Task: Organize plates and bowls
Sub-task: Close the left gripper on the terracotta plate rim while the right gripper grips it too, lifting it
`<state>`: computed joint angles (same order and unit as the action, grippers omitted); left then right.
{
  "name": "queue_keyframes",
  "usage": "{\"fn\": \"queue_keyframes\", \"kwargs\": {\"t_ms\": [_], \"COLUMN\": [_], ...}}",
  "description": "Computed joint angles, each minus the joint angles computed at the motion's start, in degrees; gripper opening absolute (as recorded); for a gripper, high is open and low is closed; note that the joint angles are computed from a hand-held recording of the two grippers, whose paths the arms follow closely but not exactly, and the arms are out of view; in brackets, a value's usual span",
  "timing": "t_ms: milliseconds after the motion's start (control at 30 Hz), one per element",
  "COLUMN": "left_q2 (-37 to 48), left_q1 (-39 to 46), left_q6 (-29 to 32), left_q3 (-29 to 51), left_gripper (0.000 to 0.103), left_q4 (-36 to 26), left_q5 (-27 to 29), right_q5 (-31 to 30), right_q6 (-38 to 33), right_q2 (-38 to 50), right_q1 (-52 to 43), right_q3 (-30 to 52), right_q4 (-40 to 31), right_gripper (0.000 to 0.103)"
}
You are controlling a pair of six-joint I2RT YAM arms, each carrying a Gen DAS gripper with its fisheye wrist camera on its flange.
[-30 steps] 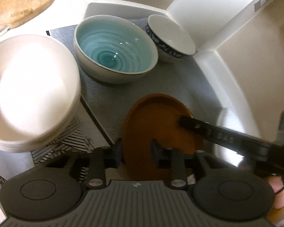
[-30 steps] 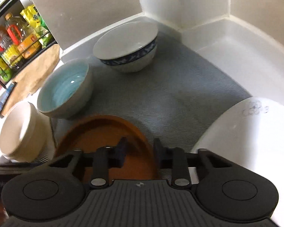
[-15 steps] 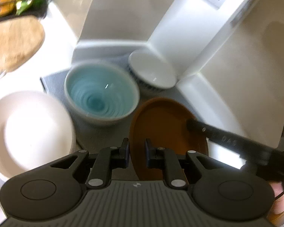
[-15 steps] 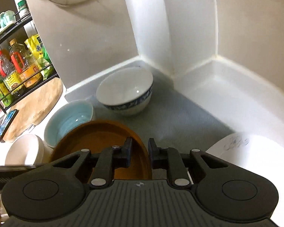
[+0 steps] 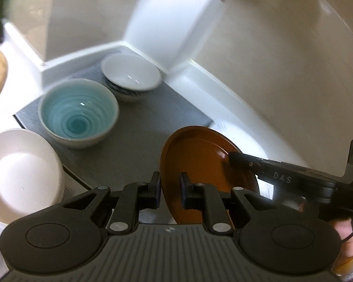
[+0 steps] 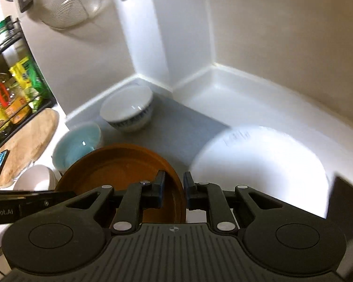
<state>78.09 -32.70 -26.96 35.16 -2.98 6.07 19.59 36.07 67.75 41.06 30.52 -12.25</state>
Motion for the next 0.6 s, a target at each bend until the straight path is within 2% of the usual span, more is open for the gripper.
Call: {"fn": "queue_keyframes", "kwargs": {"t_ms": [200,333,433,600], "left_q2": [2.2,4.7,6.7,8.8], "left_q1": [-1.4,-3.3,-5.2,-8.5], "left_q6": [7.7,11.8,14.2,16.5], "left_q3": [0.0,0.3,0.4,0.7], "left_gripper": [0.017,0.017,0.018,0.019], "left_q4": [-3.5,-3.6,-2.9,-3.7], "left_q5": [3.2,4.4,4.3,3.2], "right_q5": [10.0,15.2,17.2,17.6], "right_q6": [20.9,38.2,50.7,65.0], "right_q2": [-4.6,-4.3,-2.8,-0.1], "right_q1": [14.0,24.3,30.8,38.0], "right_q3": [-2.6,-2.8,-3.1,-3.8], "right_q4": [-12.1,-20.8,-25.8,-29.6], "right_gripper": [0.018,0.018,0.018,0.017]}}
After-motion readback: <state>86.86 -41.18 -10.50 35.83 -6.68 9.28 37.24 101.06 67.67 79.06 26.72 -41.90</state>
